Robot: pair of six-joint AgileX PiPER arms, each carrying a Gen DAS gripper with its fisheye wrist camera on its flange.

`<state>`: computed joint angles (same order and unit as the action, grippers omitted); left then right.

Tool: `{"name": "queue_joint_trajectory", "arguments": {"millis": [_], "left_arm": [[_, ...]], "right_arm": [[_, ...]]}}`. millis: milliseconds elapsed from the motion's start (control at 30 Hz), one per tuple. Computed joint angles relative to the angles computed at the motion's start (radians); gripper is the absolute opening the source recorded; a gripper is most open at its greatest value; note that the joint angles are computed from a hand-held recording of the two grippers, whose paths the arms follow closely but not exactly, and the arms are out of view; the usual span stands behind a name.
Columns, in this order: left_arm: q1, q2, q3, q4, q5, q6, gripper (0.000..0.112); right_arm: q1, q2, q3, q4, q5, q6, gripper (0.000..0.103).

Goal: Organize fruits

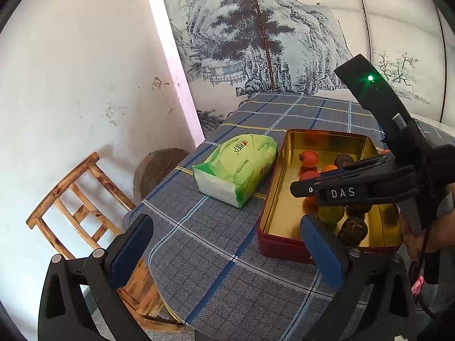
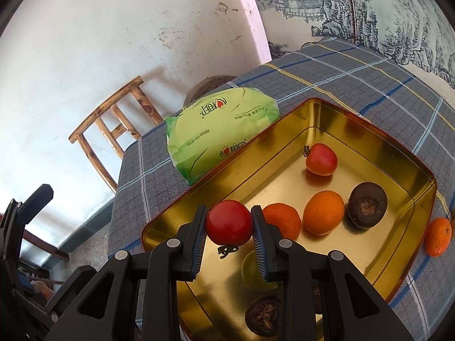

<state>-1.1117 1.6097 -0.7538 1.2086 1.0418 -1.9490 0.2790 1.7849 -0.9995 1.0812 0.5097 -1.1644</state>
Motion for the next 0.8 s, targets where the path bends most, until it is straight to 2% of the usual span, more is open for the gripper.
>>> {"name": "queue_joint_trajectory", "arguments": {"millis": [667,767,800], "left_arm": [[-0.002,0.009,-0.004,-0.006,-0.009,-0.003,0.103],[0.003,0.013,0.002,-0.004,-0.011,-0.015,0.103],[0.011,0.011,0.004,-0.007,-0.020,-0.014,0.103]], "right_arm": [[0.000,-0.015,0.009,0.041,-0.008,-0.014,0.033],[0.019,-0.055,0.044,0.042,-0.072,-0.027,0.034],[0.040,-0.080,0.062,0.018,-0.125,-0.010,0.035]]}}
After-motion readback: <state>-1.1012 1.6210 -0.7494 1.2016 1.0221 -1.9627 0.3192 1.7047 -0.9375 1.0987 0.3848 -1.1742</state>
